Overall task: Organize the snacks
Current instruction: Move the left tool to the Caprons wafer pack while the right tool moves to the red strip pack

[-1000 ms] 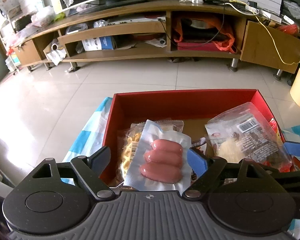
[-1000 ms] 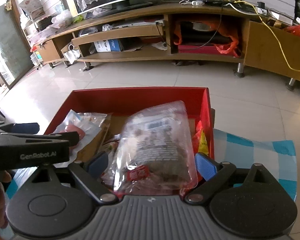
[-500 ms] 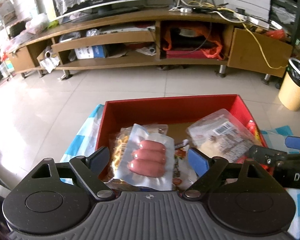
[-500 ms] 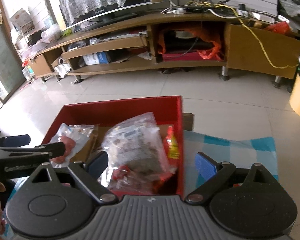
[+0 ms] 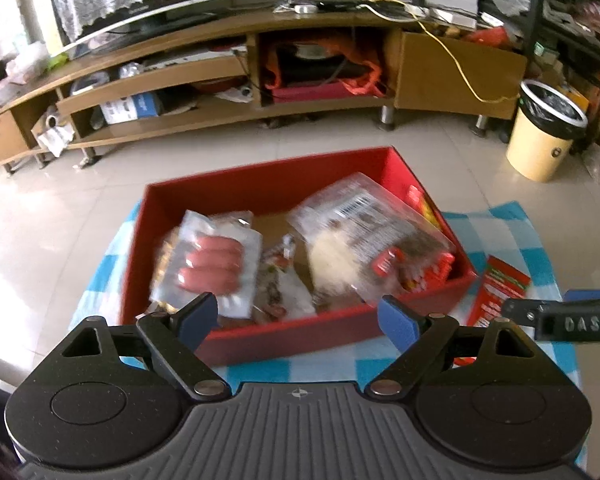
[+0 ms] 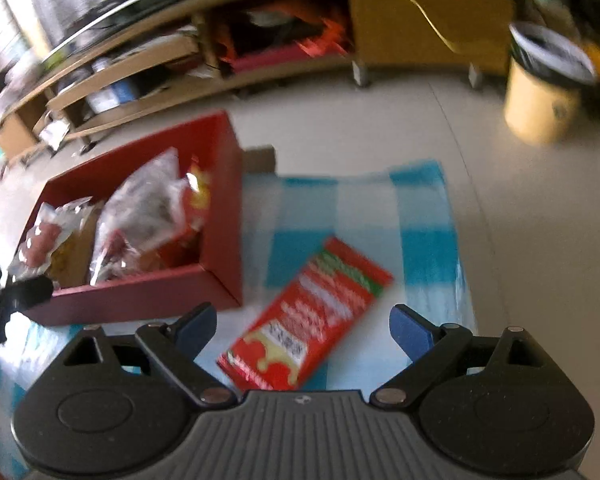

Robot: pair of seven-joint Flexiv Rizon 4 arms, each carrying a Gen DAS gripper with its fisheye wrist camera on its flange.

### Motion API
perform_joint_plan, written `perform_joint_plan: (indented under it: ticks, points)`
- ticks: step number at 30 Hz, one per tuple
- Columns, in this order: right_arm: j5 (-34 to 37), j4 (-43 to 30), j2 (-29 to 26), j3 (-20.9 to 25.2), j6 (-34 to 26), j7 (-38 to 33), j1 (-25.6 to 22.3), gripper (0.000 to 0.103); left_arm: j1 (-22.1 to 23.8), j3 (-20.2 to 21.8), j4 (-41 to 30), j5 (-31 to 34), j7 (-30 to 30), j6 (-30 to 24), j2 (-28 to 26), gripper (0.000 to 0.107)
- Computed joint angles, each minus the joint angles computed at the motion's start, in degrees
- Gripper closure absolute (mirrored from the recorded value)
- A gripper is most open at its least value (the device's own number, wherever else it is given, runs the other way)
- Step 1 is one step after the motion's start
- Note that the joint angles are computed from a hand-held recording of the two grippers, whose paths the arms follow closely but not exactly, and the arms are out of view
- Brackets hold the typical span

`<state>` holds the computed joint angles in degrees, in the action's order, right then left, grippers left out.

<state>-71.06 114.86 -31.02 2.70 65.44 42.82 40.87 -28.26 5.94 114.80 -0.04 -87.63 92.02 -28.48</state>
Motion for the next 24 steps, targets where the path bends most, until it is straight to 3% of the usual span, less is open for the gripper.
perform_joint_plan:
  ticks: [3,6,14,17,20,24]
  points:
    - [-2.9,0.8,-0.4,-1.0,3.9,7.4,-0.8,0.01,0.8,-1.8,1.0,-0.1,0.5,-0.4,0.4,0.016]
    - [-0.7,-0.7,-2.0,-0.5,3.2,6.6,-0.9,0.01,0.3,-1.4,1.7,0.3,0.6,-0.4,0.6,0.015]
    - [14.4,-7.6,-8.4,0.6,-0.6,-8.7,1.6,0.006,4.3,-5.0,2.9,-1.1,2.5,-1.3,1.2,0.014]
    - [18.7,-9.9,-9.2,0.7,-5.2,-15.9,3.5,0.008,5.6,-6.3,3.6,-1.6,3.3,-1.3,1.6,0.013]
    - [20.2,-10.0,-8.9,0.8,-8.2,-23.5,5.0,0.021,6.6,-7.3,4.5,-1.7,4.4,-0.7,2.0,0.013]
    - [19.7,-5.3,-6.1,0.2,-4.7,-24.3,5.4,0.04,9.0,-10.5,6.1,-2.5,6.8,-0.4,2.7,0.013]
